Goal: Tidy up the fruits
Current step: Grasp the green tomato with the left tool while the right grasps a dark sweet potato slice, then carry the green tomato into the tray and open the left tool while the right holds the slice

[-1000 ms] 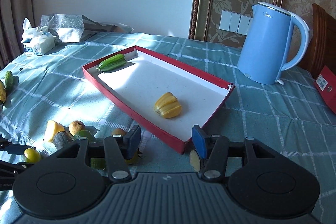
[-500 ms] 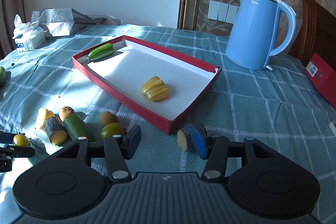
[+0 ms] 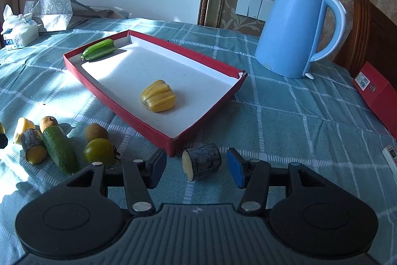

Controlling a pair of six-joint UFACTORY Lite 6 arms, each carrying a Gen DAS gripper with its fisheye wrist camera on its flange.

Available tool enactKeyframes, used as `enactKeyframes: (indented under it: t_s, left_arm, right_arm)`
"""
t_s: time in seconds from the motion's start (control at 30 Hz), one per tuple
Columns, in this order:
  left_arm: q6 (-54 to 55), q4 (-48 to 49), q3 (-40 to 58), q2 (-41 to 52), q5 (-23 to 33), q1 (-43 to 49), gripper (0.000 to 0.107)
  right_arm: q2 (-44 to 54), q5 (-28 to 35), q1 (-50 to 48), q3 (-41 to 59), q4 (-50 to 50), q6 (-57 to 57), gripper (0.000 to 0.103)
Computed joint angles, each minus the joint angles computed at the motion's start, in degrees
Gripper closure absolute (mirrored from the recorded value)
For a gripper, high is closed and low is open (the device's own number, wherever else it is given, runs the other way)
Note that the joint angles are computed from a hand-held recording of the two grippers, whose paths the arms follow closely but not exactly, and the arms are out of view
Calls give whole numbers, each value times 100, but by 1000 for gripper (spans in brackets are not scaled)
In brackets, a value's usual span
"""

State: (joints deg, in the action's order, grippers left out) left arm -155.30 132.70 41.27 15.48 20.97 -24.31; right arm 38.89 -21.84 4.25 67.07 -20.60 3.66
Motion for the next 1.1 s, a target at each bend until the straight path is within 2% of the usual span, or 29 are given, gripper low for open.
enactKeyframes:
  t_s: [0.07, 0.23, 0.27, 0.33, 0.53, 0.73, 0.93, 1.1]
  left_arm:
    - [-104, 91, 78, 34, -92, 31, 76]
    - [-18, -19, 472, 198, -435, 198, 76]
    - [36, -81, 566, 241, -502, 236, 76]
    - [283, -341, 803, 357, -613, 292, 76]
    - [1451, -1332, 1747, 823, -836, 409, 76]
    - [3356, -2899, 3049, 1536, -928, 455, 76]
    - [6132, -5329, 4553, 2473, -934, 492, 76]
    - [8407, -7395, 5945, 3412, -701, 569, 76]
  right_arm:
    - [328, 131, -23, 378, -46, -42, 50]
    - [967, 241, -169, 1120, -1363, 1030, 51]
    - [1036, 248, -200, 1211, -1674, 1368, 56]
    - [1080, 155, -226, 1219, -1699, 1353, 64]
    - [962, 38, -301, 1093, -1852, 1470, 65]
    - [621, -96, -508, 843, -2219, 1937, 65]
    - [298, -207, -728, 561, -2417, 2228, 65]
    - [158, -200, -884, 439, -2674, 2536, 65]
